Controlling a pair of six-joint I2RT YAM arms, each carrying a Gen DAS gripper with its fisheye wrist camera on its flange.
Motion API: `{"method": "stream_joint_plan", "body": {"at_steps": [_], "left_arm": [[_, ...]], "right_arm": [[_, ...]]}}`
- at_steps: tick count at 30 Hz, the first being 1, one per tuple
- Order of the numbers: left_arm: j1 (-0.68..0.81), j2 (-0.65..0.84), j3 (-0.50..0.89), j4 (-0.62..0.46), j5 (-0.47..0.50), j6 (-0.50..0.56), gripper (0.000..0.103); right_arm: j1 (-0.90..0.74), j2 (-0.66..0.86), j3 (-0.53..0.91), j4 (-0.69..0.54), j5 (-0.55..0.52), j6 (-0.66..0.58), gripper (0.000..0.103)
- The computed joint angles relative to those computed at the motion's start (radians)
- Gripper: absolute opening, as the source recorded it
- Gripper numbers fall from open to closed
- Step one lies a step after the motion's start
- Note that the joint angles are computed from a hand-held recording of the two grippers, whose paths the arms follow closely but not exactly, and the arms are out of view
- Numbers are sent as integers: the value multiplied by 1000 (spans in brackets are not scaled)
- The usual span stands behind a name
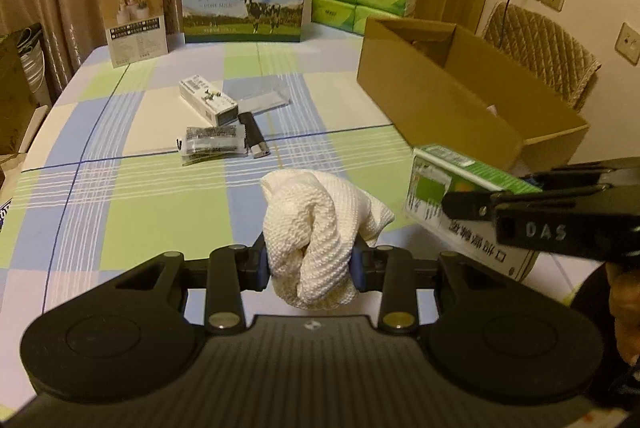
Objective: Organize objects
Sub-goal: 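Carry cloth and carton into the cardboard box and open both tools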
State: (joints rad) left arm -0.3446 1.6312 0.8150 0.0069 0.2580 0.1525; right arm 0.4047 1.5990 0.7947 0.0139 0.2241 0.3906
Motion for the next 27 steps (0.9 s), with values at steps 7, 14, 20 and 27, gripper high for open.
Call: {"method": "stream_joint_plan", "body": {"at_steps": [7, 14, 20, 27], "left_arm": [[-69, -134, -18, -62, -39, -36, 32], [-170, -188, 21, -112, -76, -77, 32], [-267, -162, 81, -126, -107, -103, 32], [-365, -91, 168, -131, -144, -123, 32]], "right_arm": [[-12, -205, -56, -78, 56, -6, 27], [-78, -360, -100, -141, 63, -26, 27], [-171, -468, -133, -187, 43, -49, 27], [-299, -535, -152, -210, -14, -100, 27]]}}
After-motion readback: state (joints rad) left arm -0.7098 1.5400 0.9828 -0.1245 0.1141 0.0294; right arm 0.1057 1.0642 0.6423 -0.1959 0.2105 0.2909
